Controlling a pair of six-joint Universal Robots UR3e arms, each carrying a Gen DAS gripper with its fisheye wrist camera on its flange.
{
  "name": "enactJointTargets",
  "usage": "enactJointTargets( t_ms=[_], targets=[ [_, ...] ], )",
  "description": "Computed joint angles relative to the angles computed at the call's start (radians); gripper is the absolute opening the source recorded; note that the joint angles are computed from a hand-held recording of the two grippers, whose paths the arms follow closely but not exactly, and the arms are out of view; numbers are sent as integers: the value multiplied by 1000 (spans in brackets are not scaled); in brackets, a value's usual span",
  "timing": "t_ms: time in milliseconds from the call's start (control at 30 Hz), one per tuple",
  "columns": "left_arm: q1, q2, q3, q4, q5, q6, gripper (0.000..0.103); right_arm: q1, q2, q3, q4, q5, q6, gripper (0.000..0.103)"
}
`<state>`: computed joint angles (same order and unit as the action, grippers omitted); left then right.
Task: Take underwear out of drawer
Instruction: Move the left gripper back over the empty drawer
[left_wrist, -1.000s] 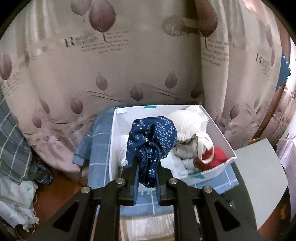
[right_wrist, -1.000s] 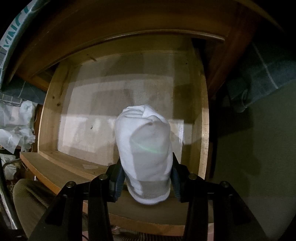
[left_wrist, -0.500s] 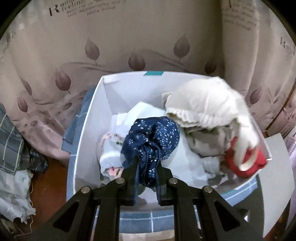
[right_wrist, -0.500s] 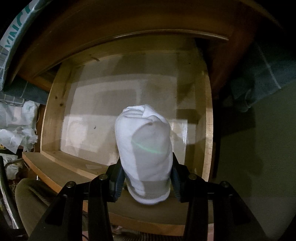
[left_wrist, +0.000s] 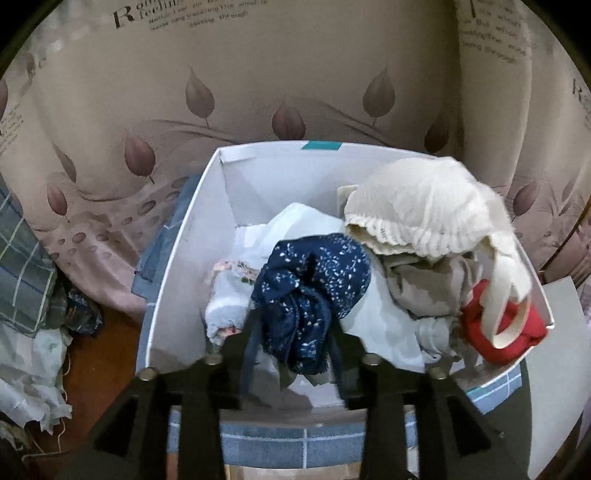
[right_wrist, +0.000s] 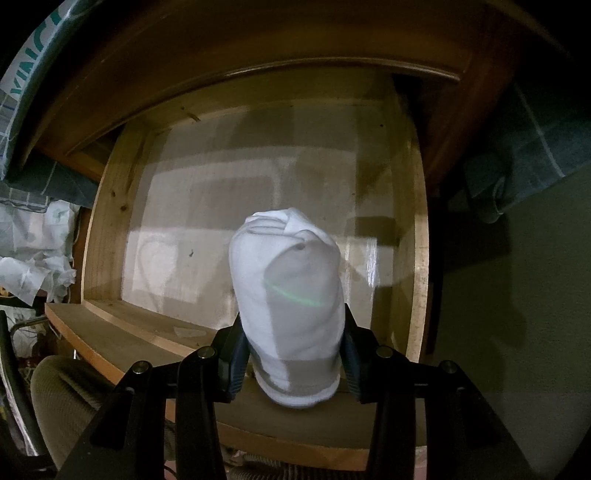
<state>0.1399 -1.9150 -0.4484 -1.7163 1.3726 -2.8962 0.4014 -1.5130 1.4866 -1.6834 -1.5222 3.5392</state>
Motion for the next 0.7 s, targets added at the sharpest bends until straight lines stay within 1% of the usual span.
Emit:
enactJointTargets(
  t_ms=[33,67,133,267,333,467,600,700],
  targets=[
    [1,5,3,3,4,2,53,1,3,-5,2,-1,1,41],
    [2,11,7,8,5,5,58,1,5,-7,3,-2,2,41],
    [17,50,-29,37,-13,18,58,3,9,-14,7,-4,3,41],
    [57,61,29,-20,-58,35,58,7,16,-21,13,-8,5,41],
    [81,99,-1,-16,-78,40,58,9,18,-23,13,-11,6,41],
    [150,242,-178,30,-128,76,58,11,20,-23,13,-16,9,41],
    [258,431,-435,87,-183,147,58,17,24,-27,14,-24,10,41],
    [337,551,-597,88,-218,210,58,19,25,-29,17,-29,12,41]
  ],
)
